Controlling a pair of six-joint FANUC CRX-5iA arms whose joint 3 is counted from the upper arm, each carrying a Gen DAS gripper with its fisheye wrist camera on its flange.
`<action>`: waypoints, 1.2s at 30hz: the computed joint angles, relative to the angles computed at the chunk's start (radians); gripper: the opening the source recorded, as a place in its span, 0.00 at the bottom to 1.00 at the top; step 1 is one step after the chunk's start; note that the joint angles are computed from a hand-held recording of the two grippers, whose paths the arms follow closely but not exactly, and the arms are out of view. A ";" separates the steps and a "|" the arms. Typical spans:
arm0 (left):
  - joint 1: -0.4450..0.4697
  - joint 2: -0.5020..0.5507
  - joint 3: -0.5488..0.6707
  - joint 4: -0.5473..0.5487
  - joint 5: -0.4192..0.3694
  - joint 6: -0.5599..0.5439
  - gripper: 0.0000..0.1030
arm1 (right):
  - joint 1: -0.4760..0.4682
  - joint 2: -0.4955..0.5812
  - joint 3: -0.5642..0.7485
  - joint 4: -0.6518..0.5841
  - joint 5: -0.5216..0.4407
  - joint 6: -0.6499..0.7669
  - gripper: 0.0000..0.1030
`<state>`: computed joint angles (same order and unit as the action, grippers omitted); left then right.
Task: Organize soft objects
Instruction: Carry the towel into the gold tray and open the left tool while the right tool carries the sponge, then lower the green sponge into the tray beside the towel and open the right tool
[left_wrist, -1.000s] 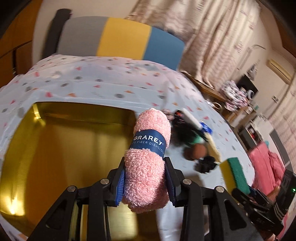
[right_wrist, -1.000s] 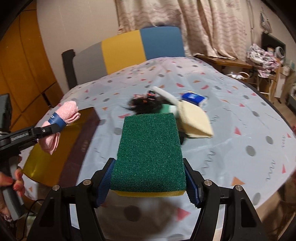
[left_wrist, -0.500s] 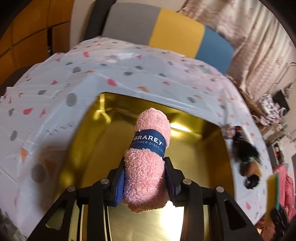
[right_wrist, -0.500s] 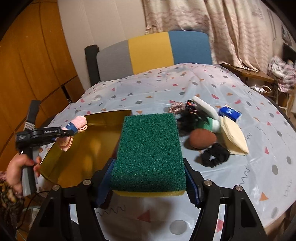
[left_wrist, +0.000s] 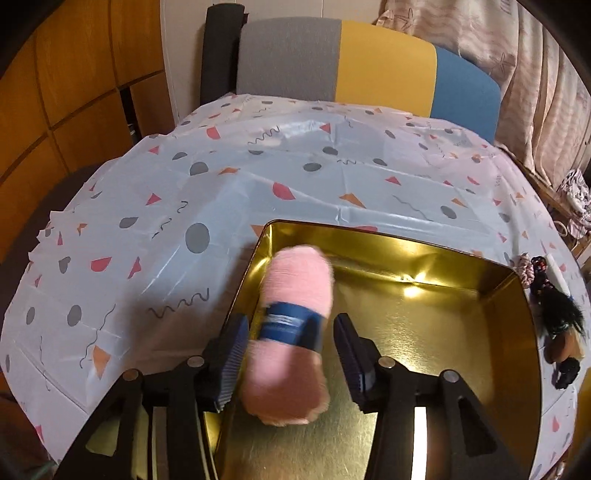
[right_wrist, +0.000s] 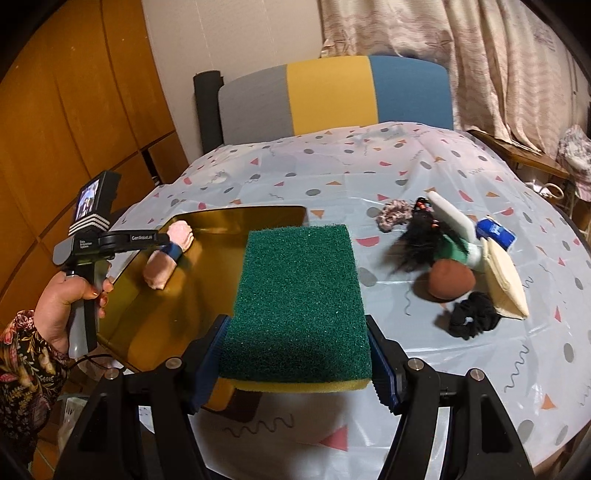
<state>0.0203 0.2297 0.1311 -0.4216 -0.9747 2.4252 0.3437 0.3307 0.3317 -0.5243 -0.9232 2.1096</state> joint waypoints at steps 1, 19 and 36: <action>-0.004 -0.015 -0.013 -0.007 0.009 0.020 0.47 | 0.004 0.000 -0.001 0.000 -0.001 0.004 0.67; -0.087 -0.214 -0.244 0.014 0.169 0.236 0.48 | 0.085 0.089 0.122 0.008 -0.112 -0.009 0.68; -0.132 -0.269 -0.287 -0.053 0.090 0.391 0.48 | 0.241 0.362 0.467 0.141 -0.284 -0.226 0.68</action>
